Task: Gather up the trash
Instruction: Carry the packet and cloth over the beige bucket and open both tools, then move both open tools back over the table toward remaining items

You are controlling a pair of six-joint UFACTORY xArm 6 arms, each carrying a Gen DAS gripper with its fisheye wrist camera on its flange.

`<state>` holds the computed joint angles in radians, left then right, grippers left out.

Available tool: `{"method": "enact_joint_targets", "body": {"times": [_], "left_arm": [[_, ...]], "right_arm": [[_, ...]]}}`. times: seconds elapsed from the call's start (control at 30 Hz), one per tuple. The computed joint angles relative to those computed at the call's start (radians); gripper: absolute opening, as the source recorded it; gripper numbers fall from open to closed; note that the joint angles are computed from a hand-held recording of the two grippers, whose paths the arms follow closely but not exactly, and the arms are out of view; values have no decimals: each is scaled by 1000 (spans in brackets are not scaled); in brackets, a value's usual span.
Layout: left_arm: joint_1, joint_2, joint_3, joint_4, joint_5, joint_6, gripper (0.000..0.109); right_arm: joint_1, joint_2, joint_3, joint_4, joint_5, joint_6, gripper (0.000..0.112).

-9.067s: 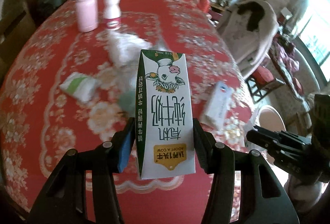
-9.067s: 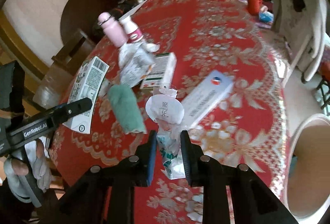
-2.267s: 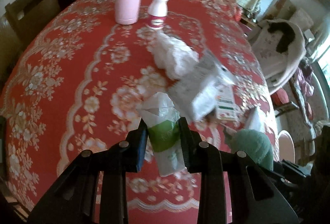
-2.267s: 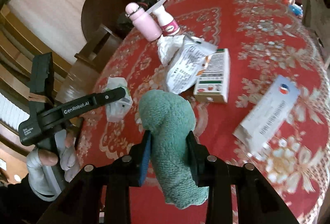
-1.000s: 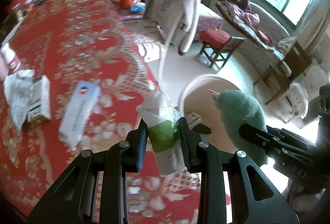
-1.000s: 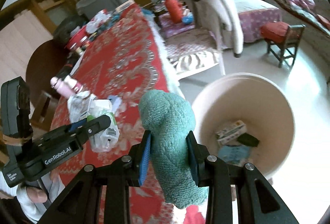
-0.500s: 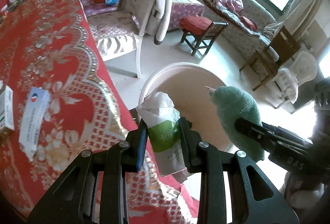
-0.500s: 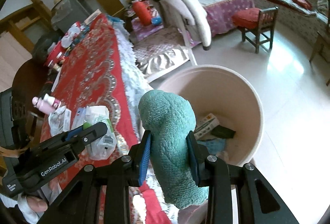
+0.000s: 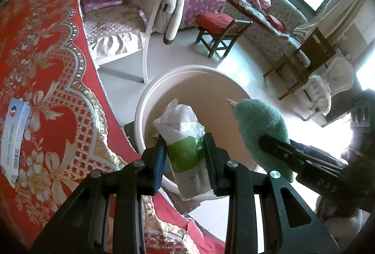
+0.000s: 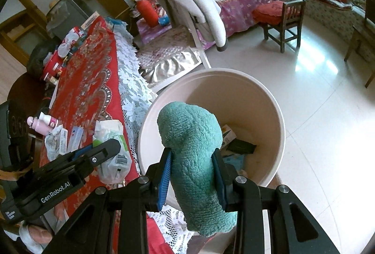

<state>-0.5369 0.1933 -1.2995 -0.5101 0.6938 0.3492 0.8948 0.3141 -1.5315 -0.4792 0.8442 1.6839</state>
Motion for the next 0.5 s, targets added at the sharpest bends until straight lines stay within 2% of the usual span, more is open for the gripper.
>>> {"method": "enact_joint_targets", "body": {"times": [0.13,0.2,0.23,0.5], "left_arm": [[2,5,-2,-25,-3,7,34],[5,2,2,-30,-3,8,38],[7,1,3,-37,-4,10,40],[24,-16,17,-59,6,10,43]], "right_arm": [[-4,4,-4,10,11,-8,33],[-7,7,-6,12,18,-4,46],[-8,11,-11,9,19,-1,48],[-9,20,-16,31,12,-16,48]]}}
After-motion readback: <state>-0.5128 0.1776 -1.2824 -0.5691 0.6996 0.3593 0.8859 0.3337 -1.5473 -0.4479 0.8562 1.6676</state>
